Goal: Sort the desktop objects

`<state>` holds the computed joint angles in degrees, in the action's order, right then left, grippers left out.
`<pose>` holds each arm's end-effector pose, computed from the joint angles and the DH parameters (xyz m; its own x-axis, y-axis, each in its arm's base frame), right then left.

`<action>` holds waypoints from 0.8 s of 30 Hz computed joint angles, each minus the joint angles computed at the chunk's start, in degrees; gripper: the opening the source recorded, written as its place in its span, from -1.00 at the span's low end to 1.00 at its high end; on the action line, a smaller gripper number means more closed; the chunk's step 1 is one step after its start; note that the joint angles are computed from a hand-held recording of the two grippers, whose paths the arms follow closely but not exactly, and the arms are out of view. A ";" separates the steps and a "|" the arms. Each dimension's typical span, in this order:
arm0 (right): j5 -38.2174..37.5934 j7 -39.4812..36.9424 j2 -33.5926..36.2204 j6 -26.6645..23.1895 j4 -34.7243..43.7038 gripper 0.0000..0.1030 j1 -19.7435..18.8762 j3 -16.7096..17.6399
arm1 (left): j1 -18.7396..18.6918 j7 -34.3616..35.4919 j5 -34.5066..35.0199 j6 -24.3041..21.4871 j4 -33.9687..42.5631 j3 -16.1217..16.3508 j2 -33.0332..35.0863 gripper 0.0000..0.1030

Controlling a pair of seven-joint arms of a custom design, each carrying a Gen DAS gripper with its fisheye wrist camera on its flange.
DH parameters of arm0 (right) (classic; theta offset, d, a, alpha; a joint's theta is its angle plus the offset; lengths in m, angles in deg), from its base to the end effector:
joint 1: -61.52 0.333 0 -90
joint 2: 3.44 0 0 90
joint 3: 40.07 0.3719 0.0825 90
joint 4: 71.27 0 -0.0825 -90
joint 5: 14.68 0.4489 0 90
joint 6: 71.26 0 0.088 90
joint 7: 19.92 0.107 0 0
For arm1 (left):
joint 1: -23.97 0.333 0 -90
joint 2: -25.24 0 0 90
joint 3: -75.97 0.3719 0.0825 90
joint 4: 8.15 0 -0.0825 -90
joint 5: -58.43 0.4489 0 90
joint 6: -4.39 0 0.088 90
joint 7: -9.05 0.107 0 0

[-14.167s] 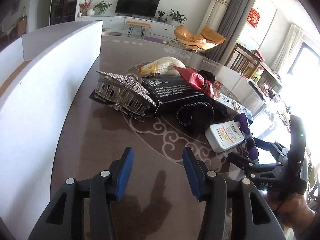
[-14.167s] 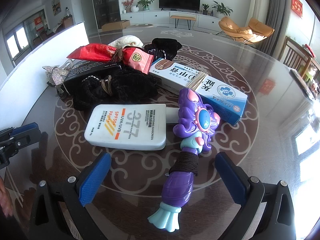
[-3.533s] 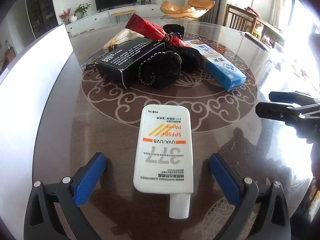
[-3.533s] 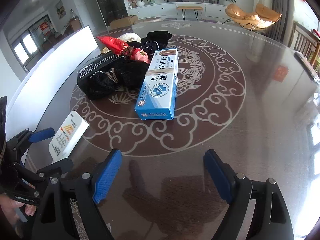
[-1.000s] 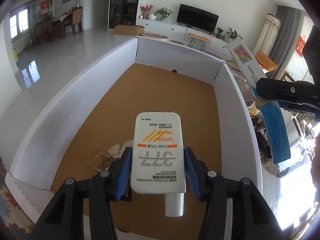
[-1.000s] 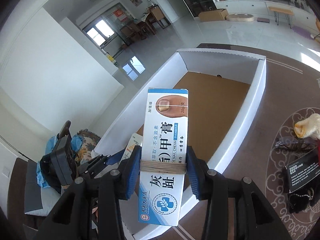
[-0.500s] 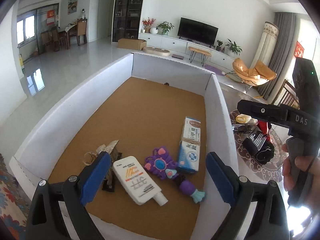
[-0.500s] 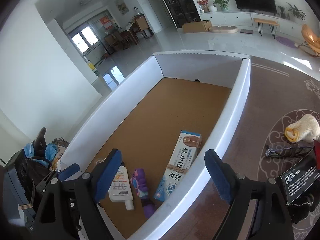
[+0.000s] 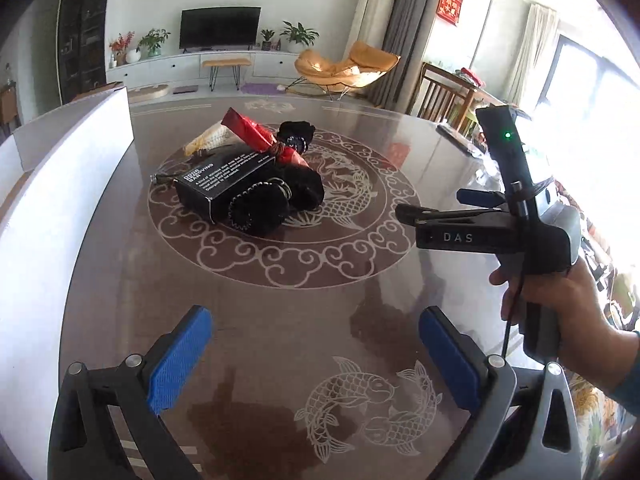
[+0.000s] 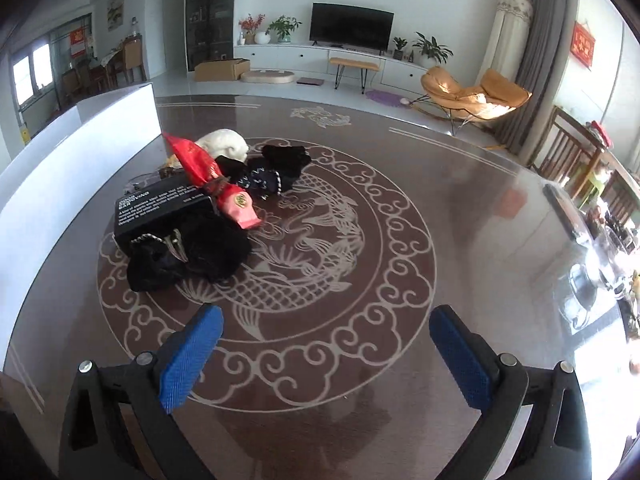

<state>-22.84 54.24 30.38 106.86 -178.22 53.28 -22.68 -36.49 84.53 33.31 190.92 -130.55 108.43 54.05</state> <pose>0.7519 0.1036 0.2872 0.4175 -0.9030 0.1015 -0.6769 -0.3836 -0.6282 0.6031 -0.3002 0.2832 0.0078 -0.9877 0.1560 -0.7497 -0.1090 -0.6528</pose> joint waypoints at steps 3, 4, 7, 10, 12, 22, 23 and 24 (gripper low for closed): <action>0.71 0.21 0.51 -0.15 -0.95 1.00 -1.53 -0.15 | -5.43 -2.88 0.81 -3.23 2.30 6.11 5.14 1.00; 0.93 0.11 0.71 -0.04 -1.15 1.00 -2.19 0.34 | -5.94 -3.92 1.39 -4.28 2.89 7.15 6.12 1.00; 1.44 0.12 0.99 0.48 -1.96 1.00 -3.71 2.18 | -3.73 -5.99 3.23 -7.03 4.56 6.72 7.24 1.00; 1.33 0.31 2.14 -1.21 -0.69 1.00 -3.23 2.25 | -0.56 -7.44 4.92 -8.10 5.54 4.86 7.59 1.00; 1.75 0.10 2.08 -0.70 -1.37 1.00 -3.39 2.95 | 1.00 -8.64 5.99 -8.70 6.04 3.95 8.03 1.00; 3.94 -2.65 2.43 -2.31 -0.85 1.00 -4.11 4.12 | 0.13 -14.85 14.26 -12.74 7.86 5.87 9.41 1.00; 4.09 -2.78 2.42 -2.30 -0.85 1.00 -4.06 4.08 | 0.43 -15.31 14.96 -12.72 7.83 5.64 9.25 1.00; 4.23 -2.89 2.41 -2.30 -0.85 1.00 -4.01 4.04 | 0.69 -15.81 15.65 -12.70 7.82 5.46 9.11 1.00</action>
